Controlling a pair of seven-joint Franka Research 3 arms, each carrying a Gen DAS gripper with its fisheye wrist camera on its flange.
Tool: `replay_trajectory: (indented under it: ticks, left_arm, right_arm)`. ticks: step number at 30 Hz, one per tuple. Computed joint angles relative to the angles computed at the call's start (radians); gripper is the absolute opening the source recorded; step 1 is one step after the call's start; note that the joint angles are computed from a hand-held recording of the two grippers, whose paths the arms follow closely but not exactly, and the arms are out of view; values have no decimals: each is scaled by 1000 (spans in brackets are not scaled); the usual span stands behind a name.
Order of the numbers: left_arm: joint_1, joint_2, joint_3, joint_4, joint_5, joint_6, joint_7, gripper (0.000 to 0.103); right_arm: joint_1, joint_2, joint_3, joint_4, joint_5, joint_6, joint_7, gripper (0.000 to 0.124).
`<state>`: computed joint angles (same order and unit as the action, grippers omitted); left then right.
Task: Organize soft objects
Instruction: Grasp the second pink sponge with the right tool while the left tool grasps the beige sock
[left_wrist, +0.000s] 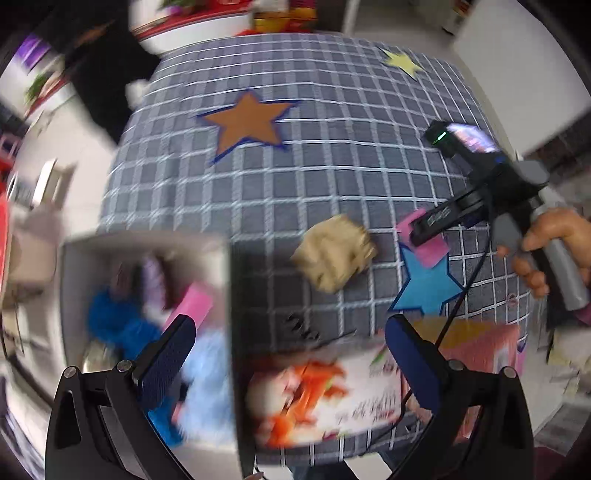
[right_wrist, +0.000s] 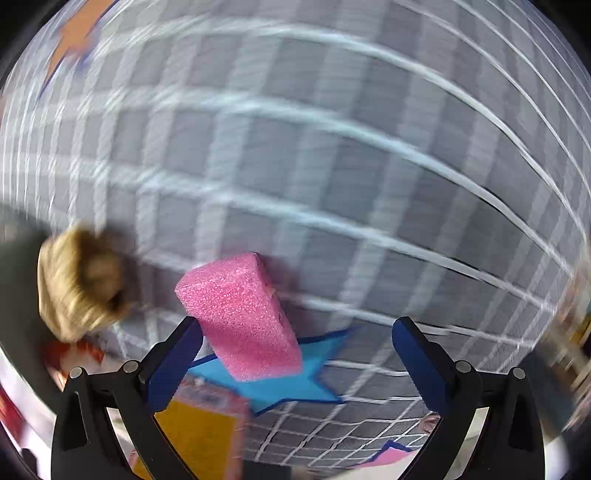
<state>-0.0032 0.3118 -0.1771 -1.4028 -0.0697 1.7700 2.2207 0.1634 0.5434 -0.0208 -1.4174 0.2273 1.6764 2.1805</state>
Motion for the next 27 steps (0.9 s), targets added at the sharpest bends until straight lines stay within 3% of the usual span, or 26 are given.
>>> replay_trajectory:
  ticks: [4,12,18,21,27]
  left_arm:
    - [-54,49,-24,-3,52,37,20,103]
    - [-136,156,-29,29,158,49,-51,103]
    - [-158,194,-19,28,204,26,-130,103]
    - [-158,215,-16,28,212,15,-173,103]
    - [-139,230,-23,12,195,10,-200,103]
  right_arm:
    - [-14,-161,-43,-242,-15,133,106,102]
    - [-33,-382,-14,-569,34,413,146,102]
    - [20,-289,19,-469,-29,393,199,102]
    - [59,-251,20,-426,-96,345,232,103]
    - [126,-228,35,-402,-126,370,322,103]
